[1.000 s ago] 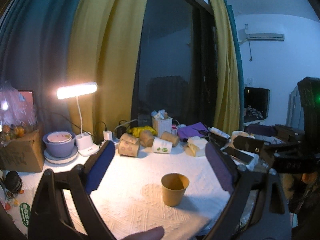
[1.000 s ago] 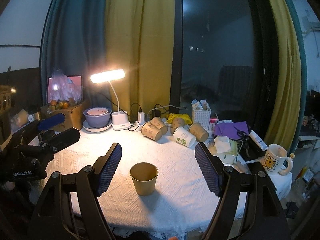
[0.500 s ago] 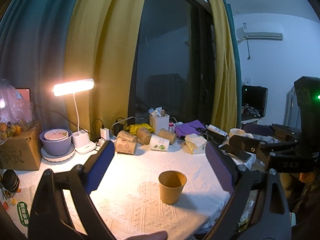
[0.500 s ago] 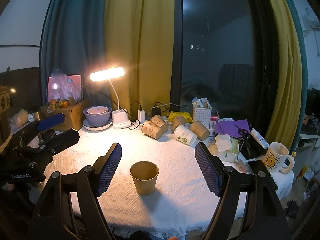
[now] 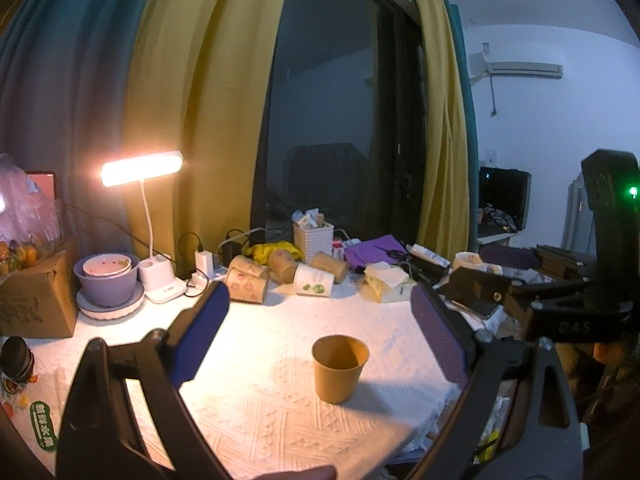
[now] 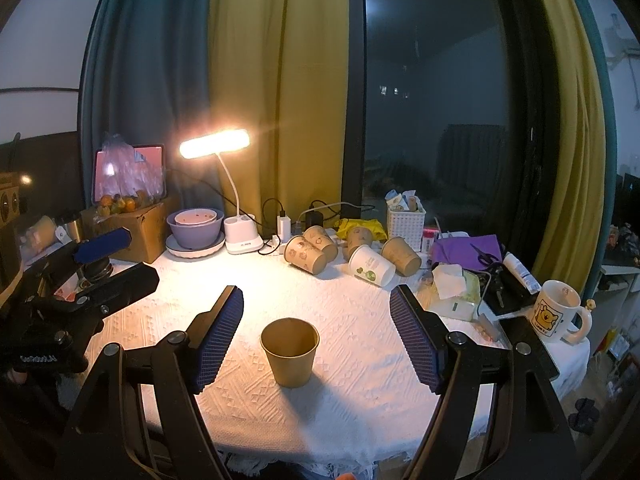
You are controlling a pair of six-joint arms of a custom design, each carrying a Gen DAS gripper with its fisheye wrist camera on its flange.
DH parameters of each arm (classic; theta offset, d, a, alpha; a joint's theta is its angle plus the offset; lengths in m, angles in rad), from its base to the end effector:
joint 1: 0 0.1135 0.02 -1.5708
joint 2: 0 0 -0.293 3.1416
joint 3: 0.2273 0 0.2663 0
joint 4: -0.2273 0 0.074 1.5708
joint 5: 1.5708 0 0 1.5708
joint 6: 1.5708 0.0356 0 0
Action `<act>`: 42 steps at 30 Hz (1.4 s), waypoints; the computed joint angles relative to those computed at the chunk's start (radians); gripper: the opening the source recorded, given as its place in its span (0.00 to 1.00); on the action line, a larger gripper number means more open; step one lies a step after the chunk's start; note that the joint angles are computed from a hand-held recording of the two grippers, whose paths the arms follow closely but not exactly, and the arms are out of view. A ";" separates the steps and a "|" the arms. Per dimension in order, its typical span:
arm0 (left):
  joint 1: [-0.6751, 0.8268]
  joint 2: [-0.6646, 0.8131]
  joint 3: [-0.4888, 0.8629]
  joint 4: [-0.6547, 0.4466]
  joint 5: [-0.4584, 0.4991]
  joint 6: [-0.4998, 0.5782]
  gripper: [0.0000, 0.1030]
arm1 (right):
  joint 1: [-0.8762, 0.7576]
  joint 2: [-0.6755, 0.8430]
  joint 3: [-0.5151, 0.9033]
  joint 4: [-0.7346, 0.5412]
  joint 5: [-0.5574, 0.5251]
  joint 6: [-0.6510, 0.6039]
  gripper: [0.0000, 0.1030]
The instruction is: Flip cup upright
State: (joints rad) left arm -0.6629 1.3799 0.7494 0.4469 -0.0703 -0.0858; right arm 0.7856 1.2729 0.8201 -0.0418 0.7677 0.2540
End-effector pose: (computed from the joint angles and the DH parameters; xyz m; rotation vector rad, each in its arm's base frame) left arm 0.2514 -0.1931 0.2767 0.4562 1.7195 -0.4824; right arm 0.2163 0.1814 0.2868 -0.0562 1.9198 -0.1010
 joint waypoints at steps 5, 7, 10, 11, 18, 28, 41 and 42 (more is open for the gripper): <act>0.002 0.000 0.000 -0.004 0.004 -0.003 0.90 | -0.002 0.001 0.001 -0.002 -0.002 0.001 0.76; 0.003 0.001 -0.001 -0.004 0.007 -0.003 0.90 | 0.000 0.009 0.001 0.003 -0.002 0.004 0.76; 0.002 0.000 -0.002 -0.004 0.005 -0.004 0.90 | 0.000 0.013 0.002 0.005 -0.001 0.005 0.76; 0.002 0.000 -0.002 -0.004 0.005 -0.004 0.90 | 0.002 0.014 0.002 0.005 -0.001 0.007 0.76; 0.001 0.000 -0.005 -0.004 0.006 -0.008 0.90 | -0.001 0.018 0.003 0.006 -0.003 0.008 0.76; 0.001 -0.001 -0.011 -0.002 0.010 -0.011 0.90 | -0.001 0.019 0.005 0.002 -0.004 0.010 0.76; 0.003 0.000 -0.021 0.003 0.014 -0.020 0.90 | 0.013 0.032 -0.007 0.014 0.007 0.025 0.76; -0.001 -0.002 -0.025 0.005 0.010 -0.022 0.90 | 0.021 0.034 -0.011 0.016 0.012 0.030 0.76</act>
State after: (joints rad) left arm -0.6641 1.3782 0.7245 0.4518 -0.0603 -0.1082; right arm 0.8066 1.3072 0.8090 -0.0262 0.7802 0.2837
